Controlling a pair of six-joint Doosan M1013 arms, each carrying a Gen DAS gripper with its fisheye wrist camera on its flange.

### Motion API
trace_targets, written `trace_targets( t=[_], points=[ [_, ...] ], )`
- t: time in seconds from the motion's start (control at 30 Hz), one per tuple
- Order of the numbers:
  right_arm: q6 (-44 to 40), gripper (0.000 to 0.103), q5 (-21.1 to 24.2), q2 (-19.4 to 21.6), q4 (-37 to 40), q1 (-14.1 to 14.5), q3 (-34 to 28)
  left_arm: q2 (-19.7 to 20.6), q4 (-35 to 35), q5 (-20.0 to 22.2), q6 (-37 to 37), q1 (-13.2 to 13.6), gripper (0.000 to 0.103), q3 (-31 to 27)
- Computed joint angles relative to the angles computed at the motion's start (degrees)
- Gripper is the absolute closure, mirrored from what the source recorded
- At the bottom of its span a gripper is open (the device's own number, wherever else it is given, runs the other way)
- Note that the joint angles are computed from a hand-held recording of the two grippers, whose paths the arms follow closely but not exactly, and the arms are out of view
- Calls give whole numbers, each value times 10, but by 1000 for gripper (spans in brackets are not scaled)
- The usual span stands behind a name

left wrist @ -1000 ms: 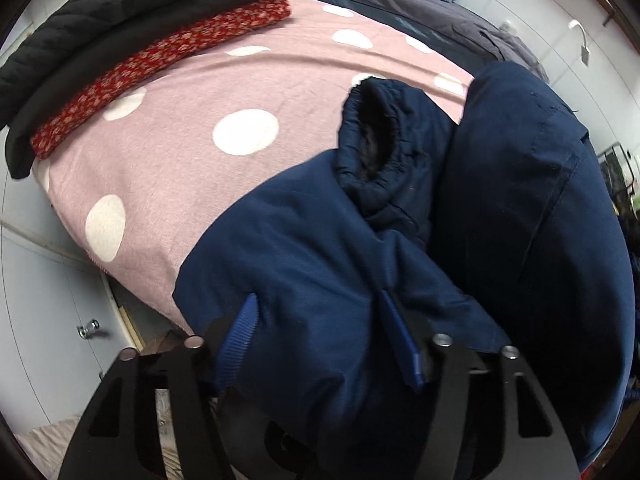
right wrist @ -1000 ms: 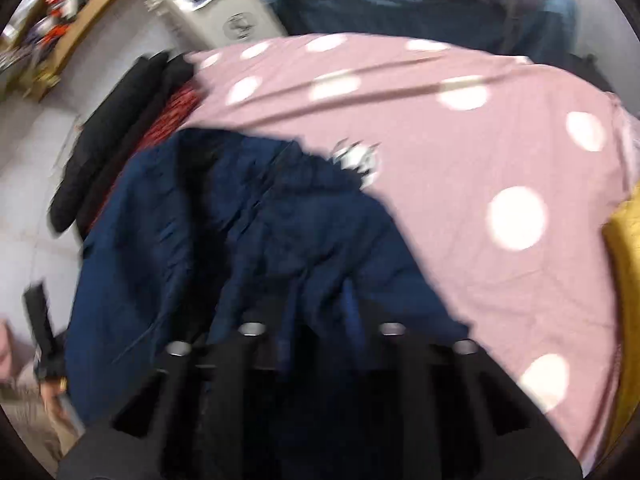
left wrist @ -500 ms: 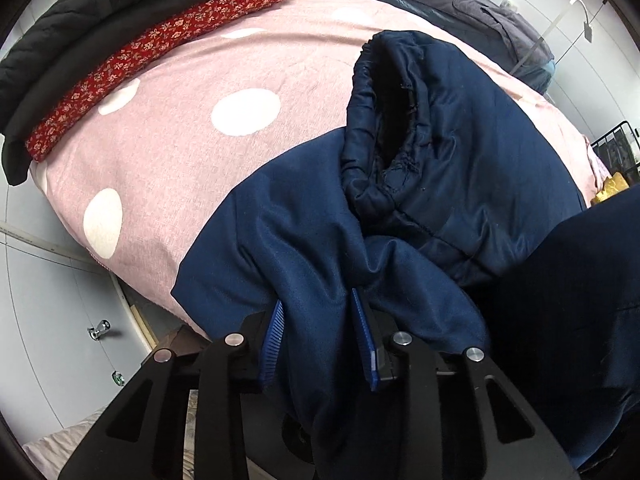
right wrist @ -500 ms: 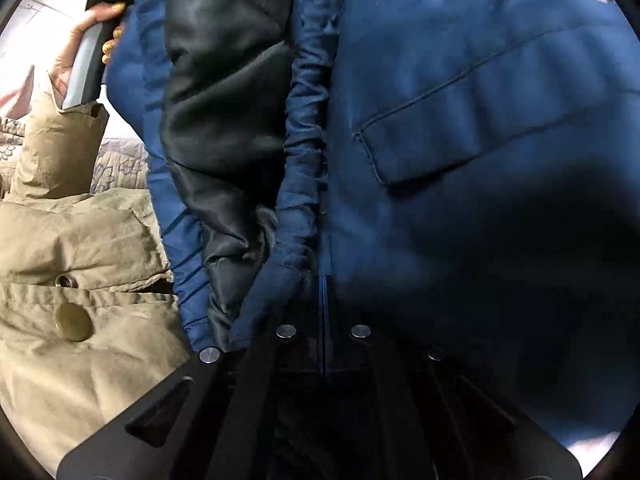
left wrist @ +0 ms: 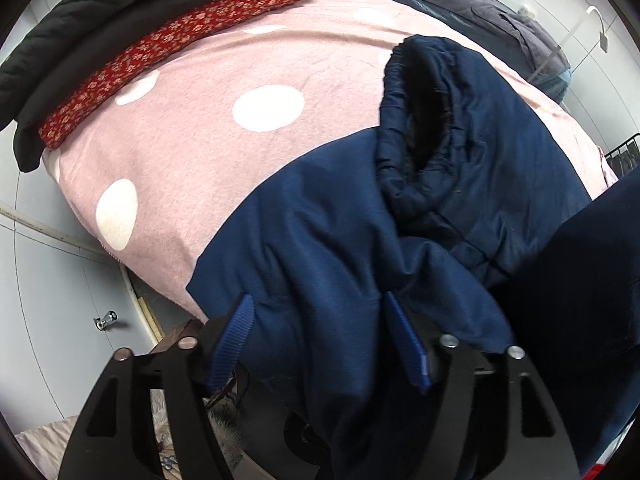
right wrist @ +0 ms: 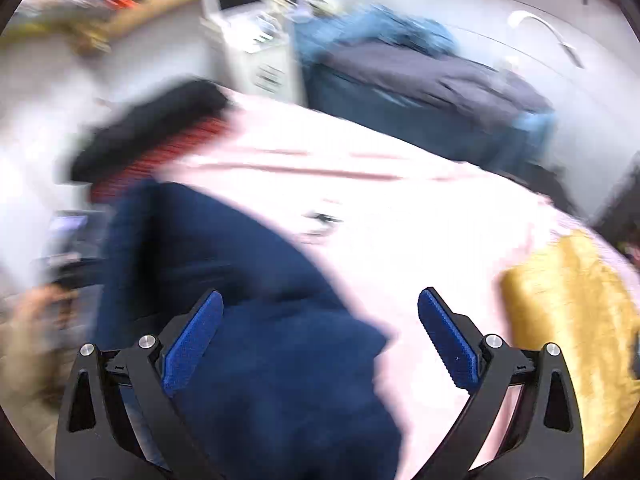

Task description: Fold large clothes

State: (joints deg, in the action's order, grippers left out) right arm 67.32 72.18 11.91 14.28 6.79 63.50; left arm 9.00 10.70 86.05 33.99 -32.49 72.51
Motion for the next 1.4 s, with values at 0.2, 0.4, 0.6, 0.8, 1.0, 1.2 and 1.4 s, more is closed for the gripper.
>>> trace_targets(
  t=[0.2,0.4,0.6,0.8,1.0,1.2,1.4],
  points=[
    [19,20,148,133,-5,37,-73,-7,-6,-18,1,0,34,16],
    [5,54,150,145,37,54,-51,7,-26,-18,31,-1,64,6],
    [9,94,37,78,49,54,5,16,8,5,31,-14,89,-28],
    [-26,95,-62,-7,181,7,36,-16,22,-80,22,-13,95,-64],
    [-16,96,-136,-22,305,-64,-42,13,121,-94,68,-18,96,-173],
    [59,96,-237,-9,328,-128,-62,61,201,-93,46,28,96,-260],
    [433,94,-264,11,133,-172,-3,86,188,-37,-4,64,71,-229]
  ],
)
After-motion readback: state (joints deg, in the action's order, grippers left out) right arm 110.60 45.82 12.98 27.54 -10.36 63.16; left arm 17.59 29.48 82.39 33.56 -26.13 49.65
